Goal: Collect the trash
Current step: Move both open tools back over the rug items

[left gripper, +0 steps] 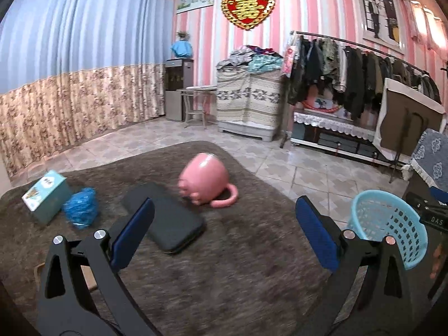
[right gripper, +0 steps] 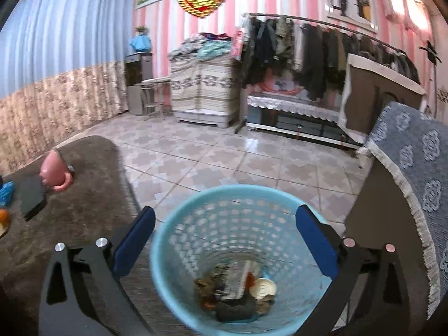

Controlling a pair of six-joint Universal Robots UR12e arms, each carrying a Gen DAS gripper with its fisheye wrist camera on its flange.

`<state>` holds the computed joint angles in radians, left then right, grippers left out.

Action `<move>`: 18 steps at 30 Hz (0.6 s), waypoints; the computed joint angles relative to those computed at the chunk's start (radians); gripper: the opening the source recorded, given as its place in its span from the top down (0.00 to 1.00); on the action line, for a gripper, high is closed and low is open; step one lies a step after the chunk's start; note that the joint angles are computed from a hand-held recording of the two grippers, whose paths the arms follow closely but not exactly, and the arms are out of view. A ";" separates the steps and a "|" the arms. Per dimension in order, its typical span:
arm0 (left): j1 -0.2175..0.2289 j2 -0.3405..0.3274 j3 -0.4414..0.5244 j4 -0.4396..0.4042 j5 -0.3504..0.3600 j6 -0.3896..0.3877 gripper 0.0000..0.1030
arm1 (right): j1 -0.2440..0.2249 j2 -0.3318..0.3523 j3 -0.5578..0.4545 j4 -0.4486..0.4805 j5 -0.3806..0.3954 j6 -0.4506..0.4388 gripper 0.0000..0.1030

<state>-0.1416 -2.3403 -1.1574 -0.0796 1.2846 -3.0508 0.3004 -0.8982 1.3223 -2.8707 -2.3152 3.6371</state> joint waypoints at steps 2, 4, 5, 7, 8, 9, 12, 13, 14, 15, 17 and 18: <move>0.012 0.007 -0.003 -0.020 -0.003 0.003 0.05 | 0.007 0.015 -0.024 -0.013 0.036 -0.019 0.04; 0.026 0.015 -0.010 -0.040 -0.008 0.004 0.06 | 0.013 0.030 -0.051 -0.010 0.067 -0.024 0.04; 0.033 0.018 -0.012 -0.046 -0.012 0.002 0.06 | 0.016 0.038 -0.063 -0.016 0.079 -0.030 0.04; 0.049 0.025 -0.022 -0.053 -0.016 -0.007 0.06 | 0.024 0.050 -0.079 -0.030 0.094 -0.042 0.04; 0.055 0.026 -0.024 -0.056 -0.015 -0.008 0.06 | 0.029 0.060 -0.097 -0.024 0.097 -0.049 0.04; 0.064 0.030 -0.028 -0.066 -0.013 -0.001 0.05 | 0.033 0.068 -0.114 -0.006 0.101 -0.050 0.04; 0.082 0.031 -0.030 -0.095 -0.013 0.009 0.05 | 0.045 0.094 -0.166 0.031 0.127 -0.052 0.04; 0.089 0.031 -0.031 -0.098 -0.012 0.000 0.05 | 0.048 0.101 -0.179 0.022 0.137 -0.053 0.04; 0.093 0.030 -0.031 -0.101 -0.011 -0.004 0.05 | 0.046 0.105 -0.190 0.019 0.155 -0.052 0.04; 0.101 0.029 -0.031 -0.109 -0.008 -0.009 0.05 | 0.045 0.109 -0.199 0.023 0.167 -0.046 0.04; 0.110 0.026 -0.028 -0.115 0.002 -0.013 0.05 | 0.049 0.121 -0.233 0.064 0.180 -0.022 0.04; 0.114 0.024 -0.026 -0.115 0.014 -0.015 0.05 | 0.051 0.131 -0.256 0.093 0.177 -0.016 0.04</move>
<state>-0.0281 -2.3166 -1.1838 -0.1950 1.2983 -3.0655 0.3514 -0.7676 1.0660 -2.7773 -2.1386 3.6216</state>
